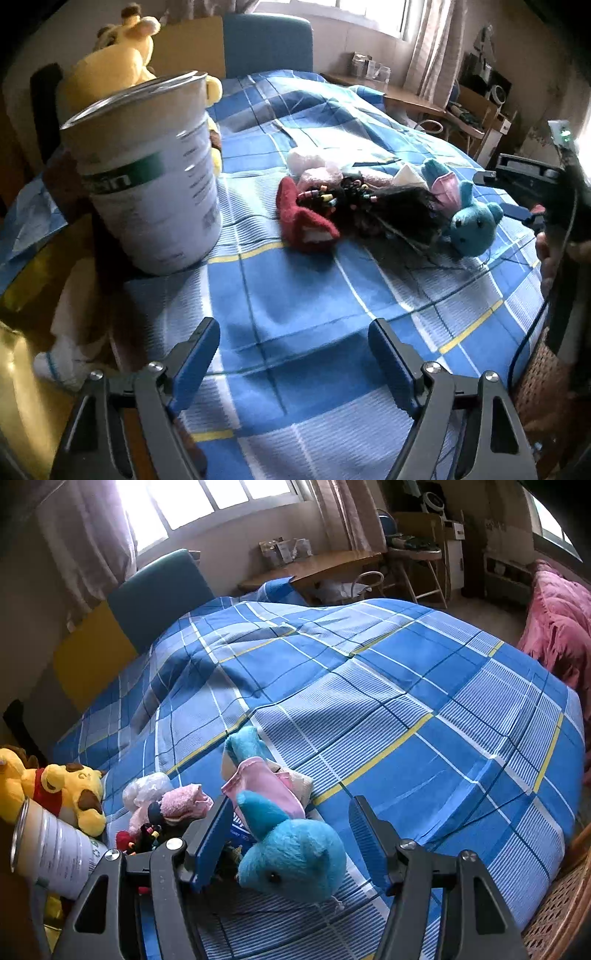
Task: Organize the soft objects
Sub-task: 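Grasp the red sock with the left gripper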
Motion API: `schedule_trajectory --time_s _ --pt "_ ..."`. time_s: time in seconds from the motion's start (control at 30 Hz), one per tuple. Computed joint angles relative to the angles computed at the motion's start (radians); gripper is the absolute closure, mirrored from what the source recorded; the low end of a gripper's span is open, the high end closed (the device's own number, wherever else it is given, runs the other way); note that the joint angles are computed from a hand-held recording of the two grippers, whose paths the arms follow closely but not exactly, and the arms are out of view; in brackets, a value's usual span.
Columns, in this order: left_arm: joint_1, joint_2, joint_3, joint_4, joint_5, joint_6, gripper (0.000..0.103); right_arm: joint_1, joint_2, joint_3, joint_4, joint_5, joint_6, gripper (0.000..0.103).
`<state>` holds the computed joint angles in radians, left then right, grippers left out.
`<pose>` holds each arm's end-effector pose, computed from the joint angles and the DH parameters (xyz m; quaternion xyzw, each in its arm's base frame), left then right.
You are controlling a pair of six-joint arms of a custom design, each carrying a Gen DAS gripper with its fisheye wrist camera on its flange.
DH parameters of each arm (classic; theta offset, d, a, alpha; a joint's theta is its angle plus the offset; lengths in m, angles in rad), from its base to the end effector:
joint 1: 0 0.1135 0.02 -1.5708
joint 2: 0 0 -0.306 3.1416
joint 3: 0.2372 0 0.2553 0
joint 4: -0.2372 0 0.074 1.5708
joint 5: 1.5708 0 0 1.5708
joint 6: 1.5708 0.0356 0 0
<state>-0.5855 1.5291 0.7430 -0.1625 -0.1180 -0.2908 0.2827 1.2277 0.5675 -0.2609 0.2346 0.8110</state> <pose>0.2430 -0.1561 0.1972 0.1217 0.9427 -0.0788 0.3005 0.2093 0.0522 0.2104 0.2818 0.8988 0.0701 0.3284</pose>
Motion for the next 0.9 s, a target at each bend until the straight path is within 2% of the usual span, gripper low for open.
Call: schedule_trajectory --time_s 0.2,0.33,0.47,0.63,0.73,0.77,0.8,0.9 --pt "0.024 0.123 0.108 0.008 0.034 0.020 0.038 -0.010 -0.010 -0.008 0.018 -0.025 -0.005 0.037" --pt "0.033 0.212 0.189 0.009 0.040 0.020 0.044 -0.009 -0.011 -0.010 0.031 -0.039 -0.013 0.037" --pt "0.047 0.316 0.290 -0.013 0.045 0.002 0.044 -0.011 -0.015 -0.015 0.044 -0.054 -0.017 0.037" --pt "0.053 0.406 0.381 -0.027 0.051 -0.013 0.037 -0.017 -0.012 -0.017 0.055 -0.074 -0.019 0.037" --pt "0.052 0.461 0.427 -0.026 0.040 -0.003 0.038 -0.021 -0.005 -0.015 0.059 -0.088 -0.023 0.037" --pt "0.053 0.479 0.443 -0.031 0.040 0.003 0.043 -0.021 -0.004 -0.015 0.060 -0.088 -0.023 0.037" --pt "0.057 0.500 0.459 -0.037 0.058 0.014 0.057 -0.020 -0.002 -0.014 0.059 -0.087 -0.024 0.037" --pt "0.058 0.465 0.406 0.013 0.071 0.032 0.070 -0.020 -0.003 -0.017 0.064 -0.085 -0.026 0.037"
